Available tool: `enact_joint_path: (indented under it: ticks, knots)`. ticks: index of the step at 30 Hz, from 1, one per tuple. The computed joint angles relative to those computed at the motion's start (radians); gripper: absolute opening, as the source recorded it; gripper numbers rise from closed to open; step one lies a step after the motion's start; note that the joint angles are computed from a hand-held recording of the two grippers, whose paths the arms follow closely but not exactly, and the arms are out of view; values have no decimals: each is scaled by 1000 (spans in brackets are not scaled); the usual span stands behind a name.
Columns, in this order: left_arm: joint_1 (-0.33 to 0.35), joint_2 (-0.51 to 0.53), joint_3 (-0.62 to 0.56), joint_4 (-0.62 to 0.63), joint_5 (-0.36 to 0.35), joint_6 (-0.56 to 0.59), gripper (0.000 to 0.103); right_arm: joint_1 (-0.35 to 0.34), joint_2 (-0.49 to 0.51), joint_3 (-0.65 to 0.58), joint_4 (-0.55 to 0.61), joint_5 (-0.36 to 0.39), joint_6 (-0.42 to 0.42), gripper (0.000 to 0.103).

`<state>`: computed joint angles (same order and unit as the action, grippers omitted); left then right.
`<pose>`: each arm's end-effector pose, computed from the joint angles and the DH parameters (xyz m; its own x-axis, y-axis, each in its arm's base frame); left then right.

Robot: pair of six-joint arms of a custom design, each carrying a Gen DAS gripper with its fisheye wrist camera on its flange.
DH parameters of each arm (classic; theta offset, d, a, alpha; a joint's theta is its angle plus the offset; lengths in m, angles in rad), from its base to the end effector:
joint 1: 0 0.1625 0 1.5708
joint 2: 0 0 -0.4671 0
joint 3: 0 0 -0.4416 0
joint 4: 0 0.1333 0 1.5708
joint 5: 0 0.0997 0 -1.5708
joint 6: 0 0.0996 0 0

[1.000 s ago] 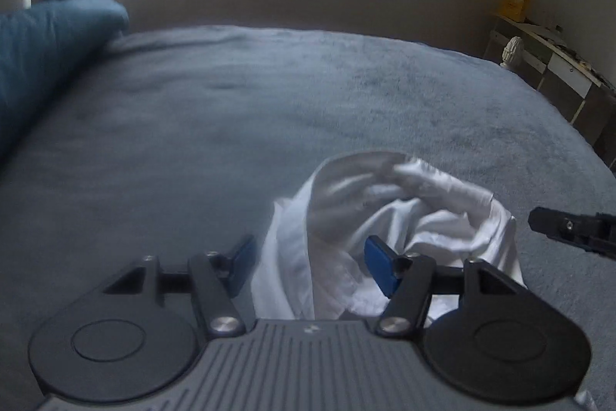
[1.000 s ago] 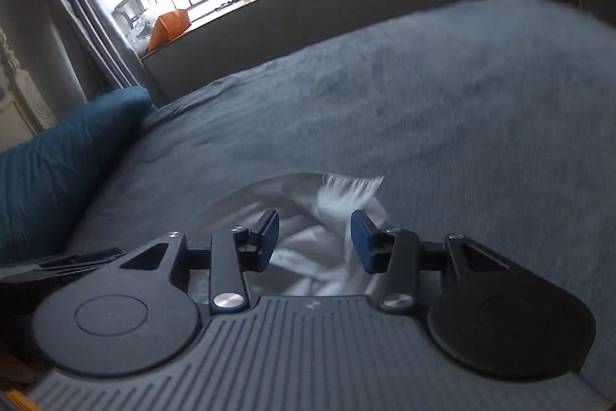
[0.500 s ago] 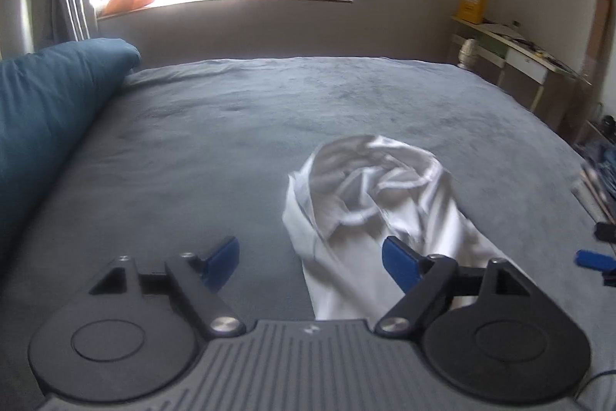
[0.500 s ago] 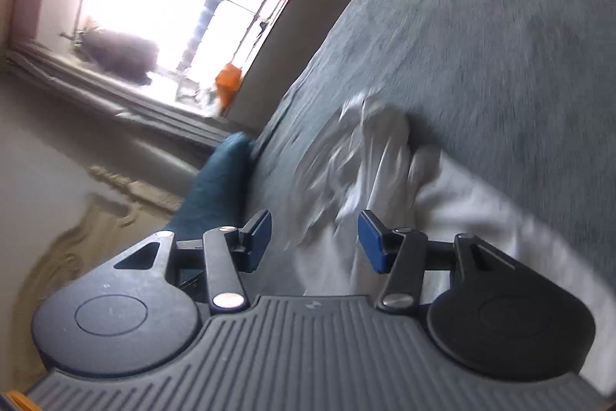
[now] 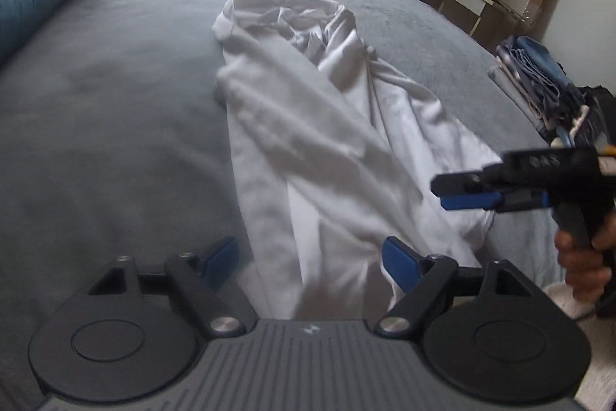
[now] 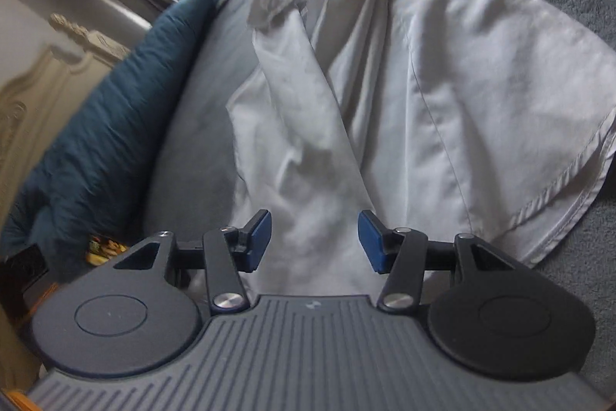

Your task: Fold clothes

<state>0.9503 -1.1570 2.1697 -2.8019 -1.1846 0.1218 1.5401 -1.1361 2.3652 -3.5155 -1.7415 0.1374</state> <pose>-0.1744 -0.5378 0.1471 -0.7262 0.5652 -0.3913 0.6608 0.7310 -0.1704 0.1015 -0.4877 0.1614 -0.9692 0.2436 0.0371 0.1574 0.7278 -0.6674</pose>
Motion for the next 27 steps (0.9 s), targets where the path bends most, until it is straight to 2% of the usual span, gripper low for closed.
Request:
enact_joint_path:
  ticks: [2, 4, 6, 9, 10, 13, 15, 17, 18, 20, 22, 25, 27]
  knots:
    - [4, 0, 37, -40, 1, -28, 82, 12, 20, -15, 31, -58, -12, 49]
    - [-1, 8, 64, -73, 26, -60, 79, 14, 31, -22, 77, -80, -5, 50]
    - [1, 15, 85, -116, 25, -29, 77, 11, 37, -22, 114, -73, 16, 50]
    - [-11, 32, 105, -193, 80, 34, 76, 26, 33, -10, 115, -59, 5, 48]
    - [-13, 38, 108, -213, 93, 49, 75, 36, 33, -6, 108, -66, 0, 41]
    - [3, 42, 103, -225, 73, 52, 70, 57, 24, 2, 117, -85, 0, 10]
    - [12, 45, 101, -233, 62, 54, 68, 62, 7, 17, 100, -71, 10, 5]
    - [21, 48, 102, -245, 51, 54, 66, 71, -23, 28, 79, -31, 19, 3]
    - [27, 49, 102, -249, 42, 50, 66, 70, -41, 33, 63, 12, 26, 2]
    - [37, 51, 102, -253, 24, 33, 66, 57, -68, 40, 16, 140, 22, 2]
    - [49, 50, 101, -246, 2, 9, 66, 51, -79, 14, 35, 232, 24, 2]
    - [66, 47, 103, -243, -29, -21, 65, 72, -39, -101, 168, 241, 44, 2]
    - [75, 42, 108, -245, -47, -34, 65, 99, 37, -219, 253, 270, 43, 2]
